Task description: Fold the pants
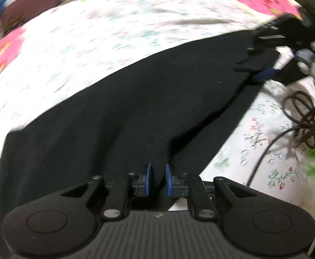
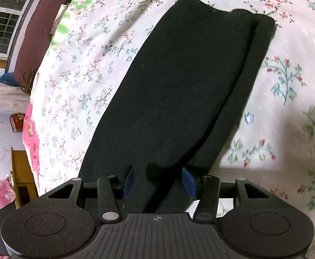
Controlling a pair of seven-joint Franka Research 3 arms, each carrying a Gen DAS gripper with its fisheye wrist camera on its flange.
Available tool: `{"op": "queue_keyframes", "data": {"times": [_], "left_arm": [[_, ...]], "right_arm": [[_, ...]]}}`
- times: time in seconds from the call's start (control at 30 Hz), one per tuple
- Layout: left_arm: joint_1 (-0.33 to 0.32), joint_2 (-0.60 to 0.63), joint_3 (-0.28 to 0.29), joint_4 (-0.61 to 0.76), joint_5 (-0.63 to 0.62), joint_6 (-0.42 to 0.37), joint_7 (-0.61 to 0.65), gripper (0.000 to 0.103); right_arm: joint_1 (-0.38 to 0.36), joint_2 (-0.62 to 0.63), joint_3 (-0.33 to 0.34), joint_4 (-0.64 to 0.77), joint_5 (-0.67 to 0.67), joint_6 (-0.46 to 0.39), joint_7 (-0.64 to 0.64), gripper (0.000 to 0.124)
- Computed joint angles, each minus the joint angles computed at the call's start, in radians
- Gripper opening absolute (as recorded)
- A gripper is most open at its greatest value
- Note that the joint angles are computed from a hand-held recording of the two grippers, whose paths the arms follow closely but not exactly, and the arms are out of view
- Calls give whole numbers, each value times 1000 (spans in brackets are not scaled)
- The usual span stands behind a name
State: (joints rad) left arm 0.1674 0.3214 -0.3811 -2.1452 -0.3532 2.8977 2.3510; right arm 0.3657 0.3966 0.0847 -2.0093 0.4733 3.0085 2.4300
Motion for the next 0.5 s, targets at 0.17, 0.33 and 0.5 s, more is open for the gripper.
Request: {"op": "queue_keyframes", "data": {"times": [0.17, 0.33, 0.5], "left_arm": [[41, 30, -75, -6, 12, 45, 118, 39], [119, 18, -145, -32, -77, 76, 217, 46], [11, 40, -57, -22, 54, 173, 122, 47]], "right_arm": [[-47, 25, 40, 7, 38, 51, -40, 37], [-185, 19, 194, -11, 181, 72, -220, 0], [-294, 22, 334, -16, 363, 143, -390, 0]]}}
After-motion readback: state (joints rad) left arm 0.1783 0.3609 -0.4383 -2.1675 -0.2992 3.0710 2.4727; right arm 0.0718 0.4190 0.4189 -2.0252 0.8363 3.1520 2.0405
